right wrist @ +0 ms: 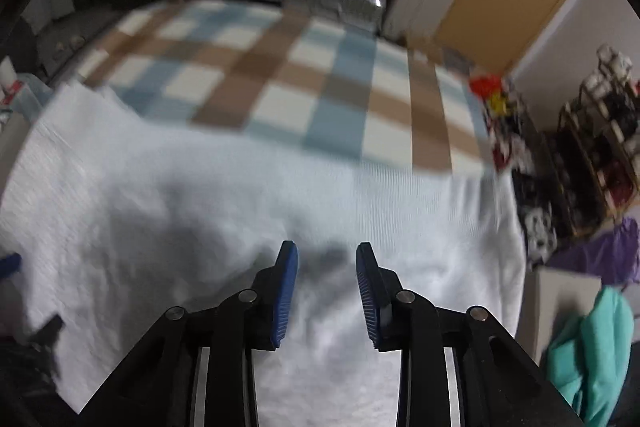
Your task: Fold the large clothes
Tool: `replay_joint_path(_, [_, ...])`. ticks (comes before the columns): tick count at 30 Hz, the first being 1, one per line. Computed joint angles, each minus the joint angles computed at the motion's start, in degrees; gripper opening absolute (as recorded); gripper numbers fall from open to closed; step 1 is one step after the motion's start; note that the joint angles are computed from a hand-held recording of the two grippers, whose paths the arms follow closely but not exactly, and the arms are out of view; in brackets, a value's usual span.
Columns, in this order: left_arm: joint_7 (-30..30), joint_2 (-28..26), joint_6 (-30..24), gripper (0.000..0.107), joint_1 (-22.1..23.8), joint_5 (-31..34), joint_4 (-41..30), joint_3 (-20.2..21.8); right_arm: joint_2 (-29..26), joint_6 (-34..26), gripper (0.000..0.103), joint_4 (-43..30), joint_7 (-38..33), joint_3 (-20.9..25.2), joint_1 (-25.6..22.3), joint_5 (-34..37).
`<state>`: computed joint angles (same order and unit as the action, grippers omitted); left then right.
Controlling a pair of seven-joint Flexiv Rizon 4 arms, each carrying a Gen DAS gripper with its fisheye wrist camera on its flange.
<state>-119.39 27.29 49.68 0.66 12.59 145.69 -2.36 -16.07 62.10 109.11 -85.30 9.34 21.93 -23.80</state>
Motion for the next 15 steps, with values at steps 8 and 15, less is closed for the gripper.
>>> replay_joint_path(8, [0.14,0.27,-0.09,0.091,0.01,0.24,0.10,-0.12,-5.48,-5.37,0.036,-2.54,2.19,-1.16,2.63,-1.84])
replay_joint_path(15, [2.89,1.13,-2.99,0.091,-0.70,-0.76,-0.44,0.94,-6.56,-16.98,0.018,-16.24,-12.88,10.35,-3.42,25.26])
